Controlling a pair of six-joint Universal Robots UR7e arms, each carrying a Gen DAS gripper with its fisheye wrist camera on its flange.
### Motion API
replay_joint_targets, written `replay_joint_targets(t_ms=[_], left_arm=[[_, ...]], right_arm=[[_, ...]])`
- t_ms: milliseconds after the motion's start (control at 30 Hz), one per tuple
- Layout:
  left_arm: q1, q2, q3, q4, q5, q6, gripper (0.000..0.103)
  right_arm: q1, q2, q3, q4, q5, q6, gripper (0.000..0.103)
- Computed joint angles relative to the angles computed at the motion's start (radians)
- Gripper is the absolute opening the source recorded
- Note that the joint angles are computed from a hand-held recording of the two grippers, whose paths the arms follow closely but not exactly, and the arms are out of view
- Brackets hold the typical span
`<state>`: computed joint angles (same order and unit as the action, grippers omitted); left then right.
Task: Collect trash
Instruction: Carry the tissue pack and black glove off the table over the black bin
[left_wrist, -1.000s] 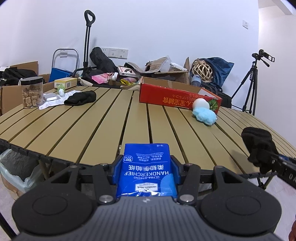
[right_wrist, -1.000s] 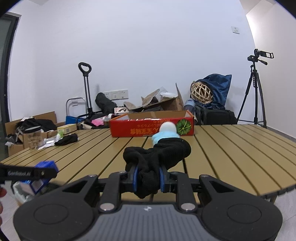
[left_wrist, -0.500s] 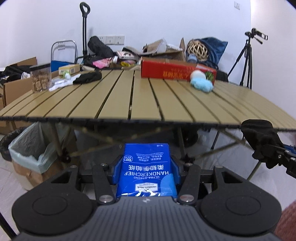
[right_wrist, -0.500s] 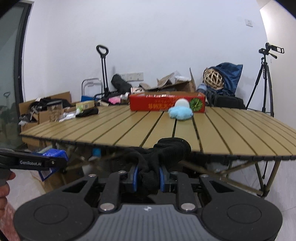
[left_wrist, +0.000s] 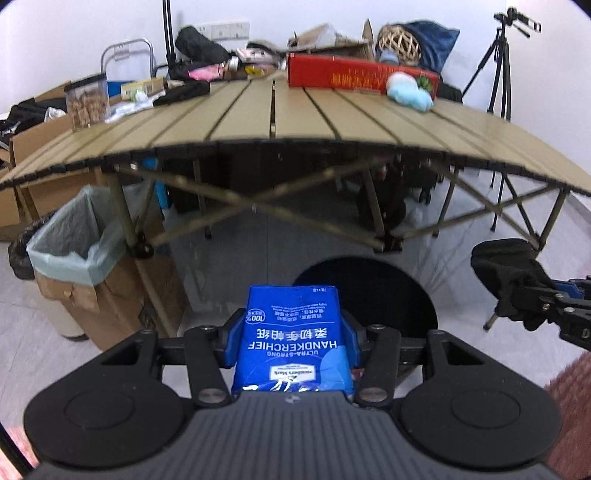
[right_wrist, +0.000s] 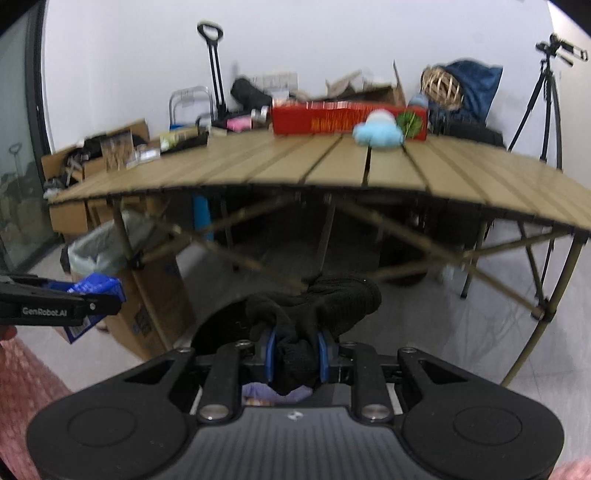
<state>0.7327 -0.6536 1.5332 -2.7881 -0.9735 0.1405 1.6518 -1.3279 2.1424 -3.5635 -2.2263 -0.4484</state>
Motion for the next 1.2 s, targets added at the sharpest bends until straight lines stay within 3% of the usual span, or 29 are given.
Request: replay_joint_targets(t_ms=[533, 1200], left_arm=[[0.016, 0.02, -0.054, 0.266, 0.029, -0.113, 0.052], [0.019, 0.131, -0.213, 0.5, 0.04, -0.155, 0.052]], right_arm=[[-0.026, 0.015, -0.026, 0.237, -0.081, 0.159, 0.021], [-0.072, 0.026, -0.057, 0.261, -0.073, 0.191, 0.021]])
